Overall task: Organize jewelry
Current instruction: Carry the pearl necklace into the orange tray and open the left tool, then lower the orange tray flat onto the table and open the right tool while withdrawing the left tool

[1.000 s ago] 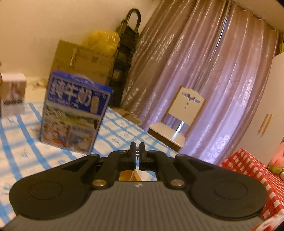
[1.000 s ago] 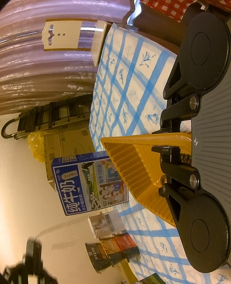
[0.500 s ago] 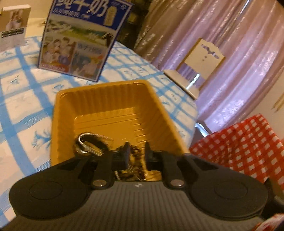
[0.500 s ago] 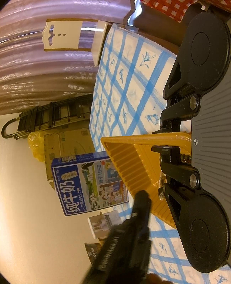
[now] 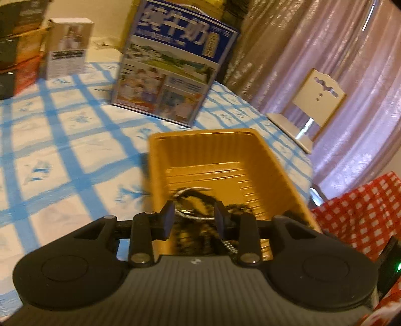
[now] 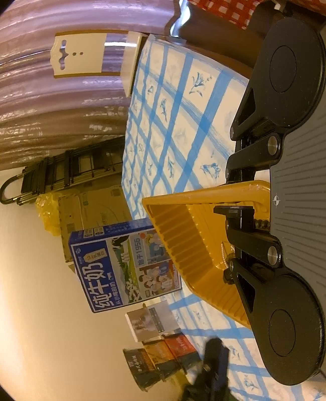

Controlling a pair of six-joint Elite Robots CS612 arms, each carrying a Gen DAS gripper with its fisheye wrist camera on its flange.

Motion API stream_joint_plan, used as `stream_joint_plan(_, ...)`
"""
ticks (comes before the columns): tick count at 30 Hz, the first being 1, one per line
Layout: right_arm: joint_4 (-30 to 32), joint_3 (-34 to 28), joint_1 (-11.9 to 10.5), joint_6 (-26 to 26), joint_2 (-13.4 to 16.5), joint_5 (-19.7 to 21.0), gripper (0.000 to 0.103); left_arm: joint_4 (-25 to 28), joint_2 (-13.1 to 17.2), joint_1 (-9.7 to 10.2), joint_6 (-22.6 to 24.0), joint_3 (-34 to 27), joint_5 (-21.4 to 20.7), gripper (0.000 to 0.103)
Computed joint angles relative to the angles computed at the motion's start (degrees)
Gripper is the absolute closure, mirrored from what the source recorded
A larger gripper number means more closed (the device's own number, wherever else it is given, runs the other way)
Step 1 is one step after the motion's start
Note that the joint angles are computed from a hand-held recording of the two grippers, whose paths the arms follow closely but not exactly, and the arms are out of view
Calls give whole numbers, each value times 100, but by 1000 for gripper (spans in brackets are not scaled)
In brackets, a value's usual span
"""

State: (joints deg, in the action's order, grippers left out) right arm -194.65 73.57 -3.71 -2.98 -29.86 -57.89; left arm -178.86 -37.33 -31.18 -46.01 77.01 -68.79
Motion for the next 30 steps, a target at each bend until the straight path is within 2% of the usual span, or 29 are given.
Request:
stream_joint_plan(5, 35, -216, 55, 230, 111, 3, 94, -12, -173, -20, -221, 356, 280, 73)
stream_joint_plan(12, 491, -585, 147, 650, 287, 181, 95, 99, -308, -24, -400, 608, 592, 73)
stream_joint_plan(18, 884, -788, 254, 446, 394, 285, 96, 278, -352, -14, -518, 684, 723, 73)
stream_joint_plan(24, 1312, -1011, 287, 262, 487, 196, 95, 588, -373, -26, -564, 721, 861, 67)
stream_joint_plan(27, 1584, -1081, 274, -63, 495, 250, 95, 637, -396, -39, -624, 769, 932, 62)
stream_joint_plan(29, 1662, -1093, 252, -242, 491, 338, 89, 677, -418, -55, -638, 804, 992, 57)
stream_joint_plan(30, 1756, -1111, 228, -330, 490, 461, 70, 717, -433, -64, -648, 821, 1028, 52)
